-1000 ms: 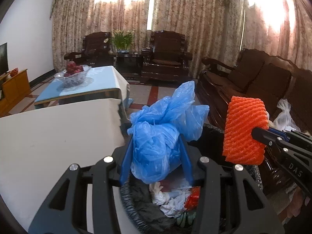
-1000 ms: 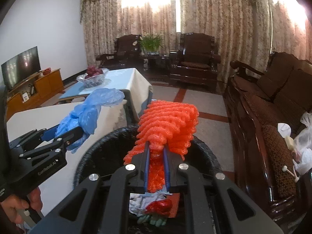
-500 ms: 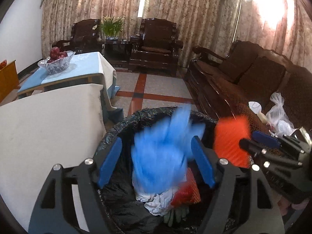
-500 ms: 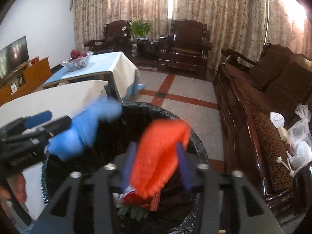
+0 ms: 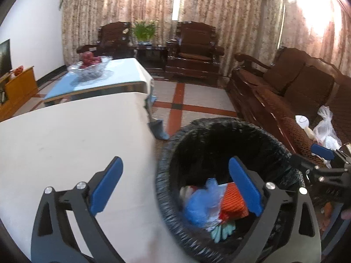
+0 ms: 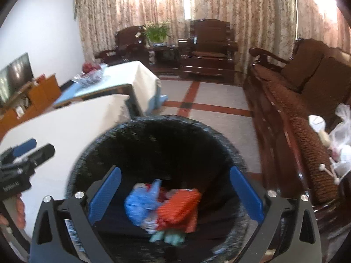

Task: Collect trash

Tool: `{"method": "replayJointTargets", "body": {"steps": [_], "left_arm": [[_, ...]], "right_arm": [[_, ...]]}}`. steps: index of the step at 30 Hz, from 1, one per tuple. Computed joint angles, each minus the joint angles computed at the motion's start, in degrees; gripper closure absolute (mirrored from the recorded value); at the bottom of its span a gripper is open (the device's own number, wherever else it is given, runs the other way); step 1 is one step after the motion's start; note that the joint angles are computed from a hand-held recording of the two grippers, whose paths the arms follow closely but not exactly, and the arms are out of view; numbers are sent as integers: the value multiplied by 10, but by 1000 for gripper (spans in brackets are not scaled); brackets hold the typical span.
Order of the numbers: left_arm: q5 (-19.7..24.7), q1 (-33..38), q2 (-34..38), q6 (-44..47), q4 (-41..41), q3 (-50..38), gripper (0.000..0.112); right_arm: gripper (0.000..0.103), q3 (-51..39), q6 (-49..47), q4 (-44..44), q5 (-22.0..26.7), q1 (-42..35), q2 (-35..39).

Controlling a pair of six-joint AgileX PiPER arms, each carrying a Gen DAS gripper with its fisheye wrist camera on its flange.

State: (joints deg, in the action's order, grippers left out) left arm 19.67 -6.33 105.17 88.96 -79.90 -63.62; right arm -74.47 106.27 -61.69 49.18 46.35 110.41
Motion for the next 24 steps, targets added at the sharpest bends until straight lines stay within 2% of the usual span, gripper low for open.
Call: {"method": "replayJointTargets", "body": {"steps": [13, 16, 24], "left_arm": [[9, 99, -144, -89, 112, 83, 15], [23, 128, -170, -121, 149, 91, 15], [66, 198, -228, -143, 177, 97, 14]], "right_arm": [[6, -167, -121, 38, 63, 75, 35], [6, -197, -134, 34, 74, 91, 42], [6, -275, -176, 38, 102, 117, 67]]}}
